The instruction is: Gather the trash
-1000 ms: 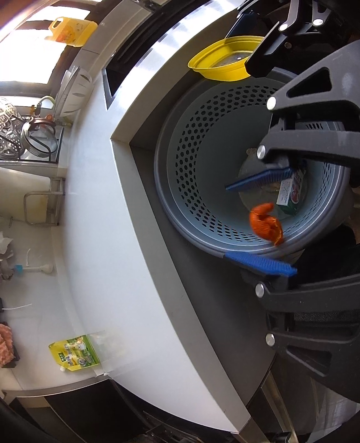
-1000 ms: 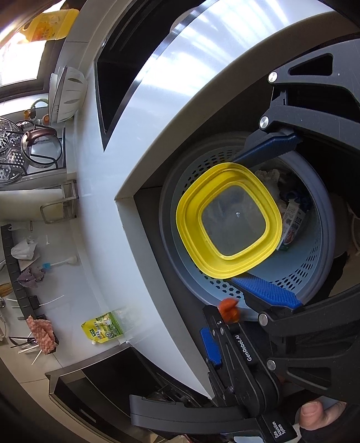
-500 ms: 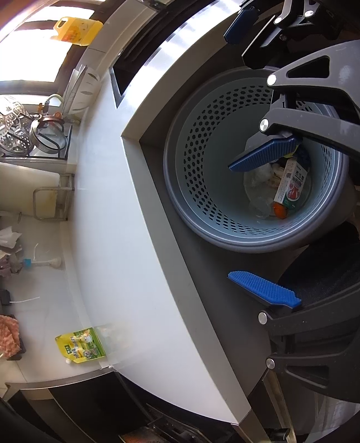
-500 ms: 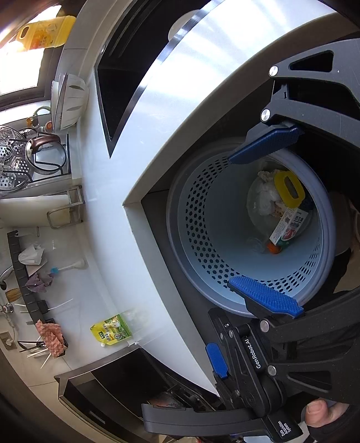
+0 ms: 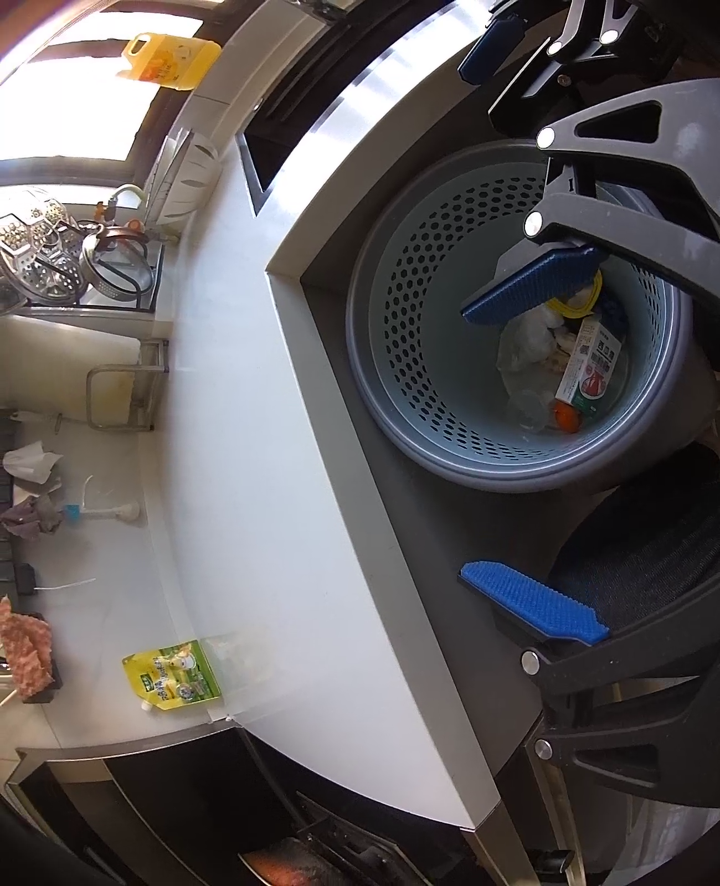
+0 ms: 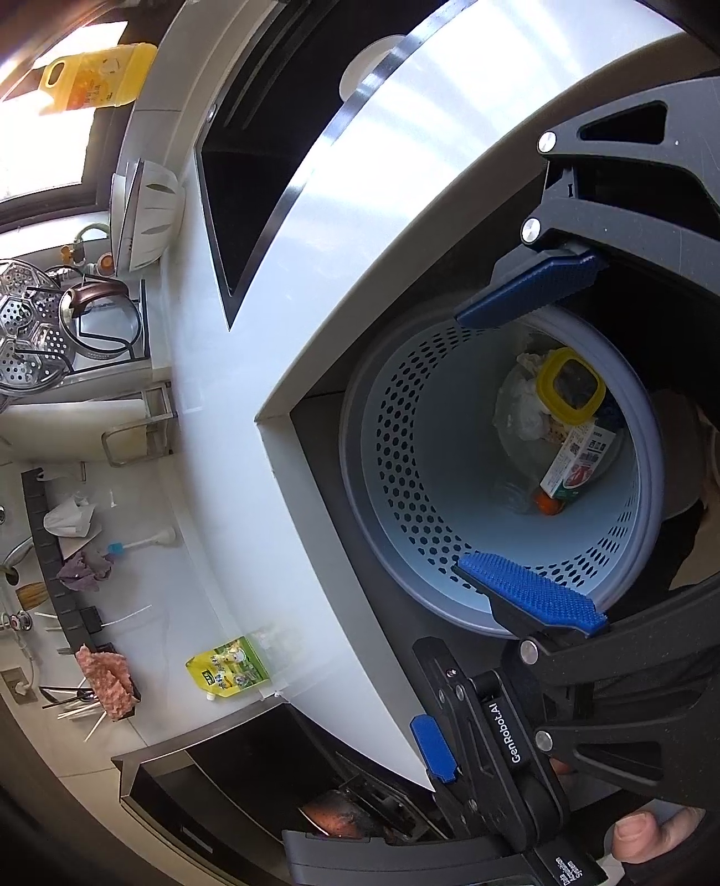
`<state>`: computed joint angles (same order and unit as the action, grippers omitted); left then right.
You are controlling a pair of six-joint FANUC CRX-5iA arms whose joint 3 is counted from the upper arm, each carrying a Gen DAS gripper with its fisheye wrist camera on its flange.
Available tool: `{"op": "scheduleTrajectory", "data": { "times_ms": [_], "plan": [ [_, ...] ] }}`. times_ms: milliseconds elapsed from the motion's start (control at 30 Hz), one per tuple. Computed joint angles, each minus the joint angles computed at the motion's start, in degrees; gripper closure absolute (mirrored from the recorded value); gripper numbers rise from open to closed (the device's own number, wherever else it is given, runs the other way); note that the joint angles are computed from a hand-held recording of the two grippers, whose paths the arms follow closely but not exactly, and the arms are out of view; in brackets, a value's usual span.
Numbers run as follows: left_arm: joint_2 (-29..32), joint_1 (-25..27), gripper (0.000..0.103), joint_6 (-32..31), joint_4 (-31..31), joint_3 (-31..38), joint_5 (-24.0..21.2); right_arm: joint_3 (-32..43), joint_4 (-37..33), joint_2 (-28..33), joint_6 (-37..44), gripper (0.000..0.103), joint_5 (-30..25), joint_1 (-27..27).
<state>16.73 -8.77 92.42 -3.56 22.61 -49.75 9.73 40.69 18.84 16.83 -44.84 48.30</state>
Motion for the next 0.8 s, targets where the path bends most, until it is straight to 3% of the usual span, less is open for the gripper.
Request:
{"op": "scheduleTrajectory", "data": {
  "times_ms": [233,800],
  "plan": [
    [-1.25,-0.06,0.008,0.81,-0.85,-0.86,1.12,0.37,1.83,0.10,-1.12,0.023,-1.58,0.74],
    [-2.35,-0.64,0.006,2.32,-3.02,-1.14,1.42,0.46,3.11,-0.03,-2.60,0.023,-2.80,1.13]
  ]
}}
